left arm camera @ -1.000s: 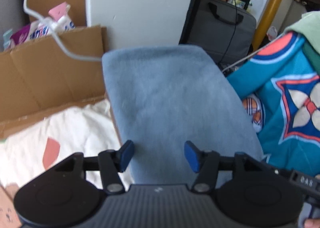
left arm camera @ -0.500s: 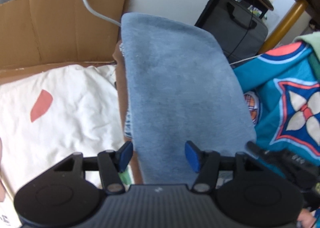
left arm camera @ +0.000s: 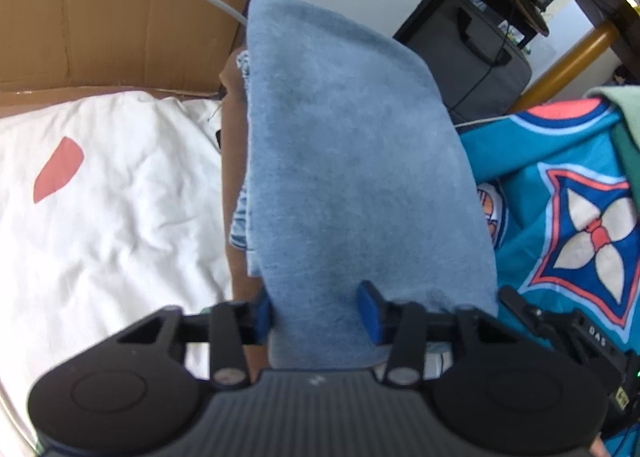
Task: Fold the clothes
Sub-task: 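Set the jeans down on the pad and open both tools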
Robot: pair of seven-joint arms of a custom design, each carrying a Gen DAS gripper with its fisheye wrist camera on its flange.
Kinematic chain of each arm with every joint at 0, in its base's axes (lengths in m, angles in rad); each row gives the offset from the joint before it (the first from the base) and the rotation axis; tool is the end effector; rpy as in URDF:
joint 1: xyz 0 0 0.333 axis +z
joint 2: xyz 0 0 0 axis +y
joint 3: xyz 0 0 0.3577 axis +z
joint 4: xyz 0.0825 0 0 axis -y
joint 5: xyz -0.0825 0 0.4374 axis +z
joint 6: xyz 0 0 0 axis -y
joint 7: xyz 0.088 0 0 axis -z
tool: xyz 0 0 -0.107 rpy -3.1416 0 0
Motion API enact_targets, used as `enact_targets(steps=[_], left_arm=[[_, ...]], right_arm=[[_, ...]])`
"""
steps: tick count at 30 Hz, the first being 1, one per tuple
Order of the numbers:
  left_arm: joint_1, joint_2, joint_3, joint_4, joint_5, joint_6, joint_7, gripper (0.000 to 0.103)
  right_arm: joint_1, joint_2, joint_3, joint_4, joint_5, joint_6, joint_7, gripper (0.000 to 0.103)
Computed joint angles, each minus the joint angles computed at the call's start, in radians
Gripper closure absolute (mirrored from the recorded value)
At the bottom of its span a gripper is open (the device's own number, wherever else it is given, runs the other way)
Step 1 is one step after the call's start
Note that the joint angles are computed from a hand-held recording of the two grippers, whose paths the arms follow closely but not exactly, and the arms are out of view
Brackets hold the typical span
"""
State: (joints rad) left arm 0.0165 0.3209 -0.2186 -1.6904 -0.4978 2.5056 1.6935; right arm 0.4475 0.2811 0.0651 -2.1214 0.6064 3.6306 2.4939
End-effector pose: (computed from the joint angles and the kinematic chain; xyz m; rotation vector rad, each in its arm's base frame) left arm 0.7377 -0.1286 0.4861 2.1337 -2.0622 1.0159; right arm 0.6015 0.2512 0.4167 -0.4128 1.9352 0.0157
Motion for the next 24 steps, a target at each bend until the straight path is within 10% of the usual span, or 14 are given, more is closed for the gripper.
enact_targets(steps=[9, 15, 18, 24], left_arm=[[0.025, -0.002, -0.004, 0.026, -0.061, -0.068, 0.057, 0.078], [0.021, 0.001, 0.004, 0.027, -0.078, -0.099, -0.008, 0.059], [0.025, -0.001, 0.000, 0.015, -0.087, -0.110, 0.008, 0.065], [0.018, 0.011, 0.010, 0.031, -0.043, -0.124, 0.031, 0.080]], right_arm=[[-0.042, 0.014, 0.031, 0.016, -0.067, -0.028, 0.067, 0.051], [-0.093, 0.062, 0.064, 0.078, -0.239, -0.105, 0.192, 0.051], [-0.082, 0.076, 0.053, 0.090, -0.260, -0.101, 0.213, 0.079], [-0.057, 0.057, 0.021, 0.063, -0.269, -0.124, 0.199, 0.083]])
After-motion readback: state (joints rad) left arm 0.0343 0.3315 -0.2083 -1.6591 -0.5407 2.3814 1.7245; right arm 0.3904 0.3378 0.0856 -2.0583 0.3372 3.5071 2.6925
